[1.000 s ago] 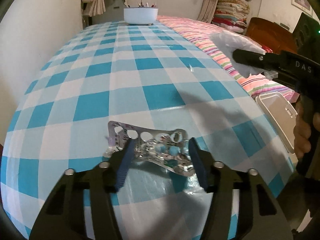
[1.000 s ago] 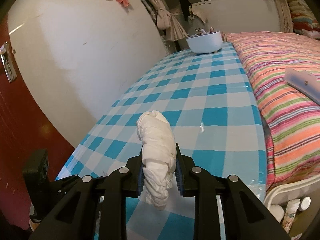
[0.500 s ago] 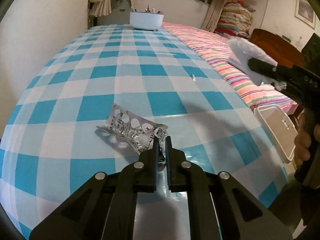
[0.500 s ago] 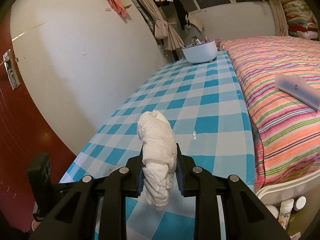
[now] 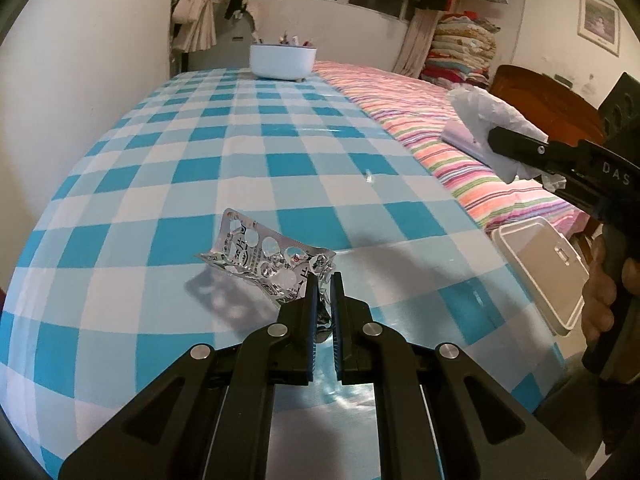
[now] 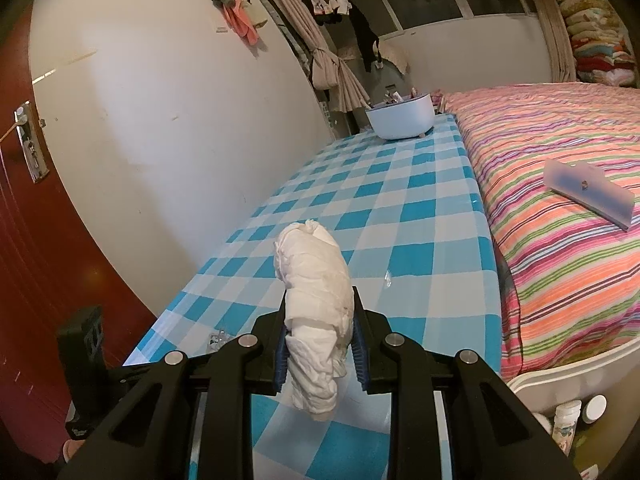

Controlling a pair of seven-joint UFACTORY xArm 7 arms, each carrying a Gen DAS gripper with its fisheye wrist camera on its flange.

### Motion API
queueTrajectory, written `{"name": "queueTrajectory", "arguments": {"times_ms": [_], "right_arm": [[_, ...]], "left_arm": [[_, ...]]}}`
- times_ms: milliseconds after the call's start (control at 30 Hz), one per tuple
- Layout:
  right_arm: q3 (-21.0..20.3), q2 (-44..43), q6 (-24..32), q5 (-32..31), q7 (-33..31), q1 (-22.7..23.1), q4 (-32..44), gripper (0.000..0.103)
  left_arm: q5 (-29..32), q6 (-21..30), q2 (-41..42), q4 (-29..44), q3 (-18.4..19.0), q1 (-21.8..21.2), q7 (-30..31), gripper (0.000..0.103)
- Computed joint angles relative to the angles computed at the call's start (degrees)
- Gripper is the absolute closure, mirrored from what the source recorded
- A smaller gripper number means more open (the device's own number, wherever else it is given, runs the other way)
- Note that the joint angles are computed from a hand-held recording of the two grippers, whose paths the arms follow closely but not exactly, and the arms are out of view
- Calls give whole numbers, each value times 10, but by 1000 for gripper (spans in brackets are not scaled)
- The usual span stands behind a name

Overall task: Collect trash
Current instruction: 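Carry the tissue over the white bin and release it with the right gripper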

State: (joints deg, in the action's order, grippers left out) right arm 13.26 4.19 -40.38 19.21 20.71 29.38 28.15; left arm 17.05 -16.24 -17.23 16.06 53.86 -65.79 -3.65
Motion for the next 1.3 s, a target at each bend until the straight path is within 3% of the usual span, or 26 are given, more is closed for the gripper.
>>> {"name": "queueTrajectory", "arguments": {"times_ms": [200,400,767,933,1300], "right_arm": [[7,-19,-4,42,-18,10,-18,78],[18,-48,2,85,-34,14,-42,78],[58,-91,-54,213,-63,34,-109,78],[90,-105,-92,337,-85,63,-139,78],[125,-99,-173,638,-131,164,-149,77]], "left_arm": [[14,-7,21,9,-48,8,-28,97],[51,-2,29,18,-73,10,-71,97],[117,11,40,34,-139,28,-140,97],[121,17,41,39,-188,44,-147,97],[138,27,56,65,-198,-18,-166,97]]}}
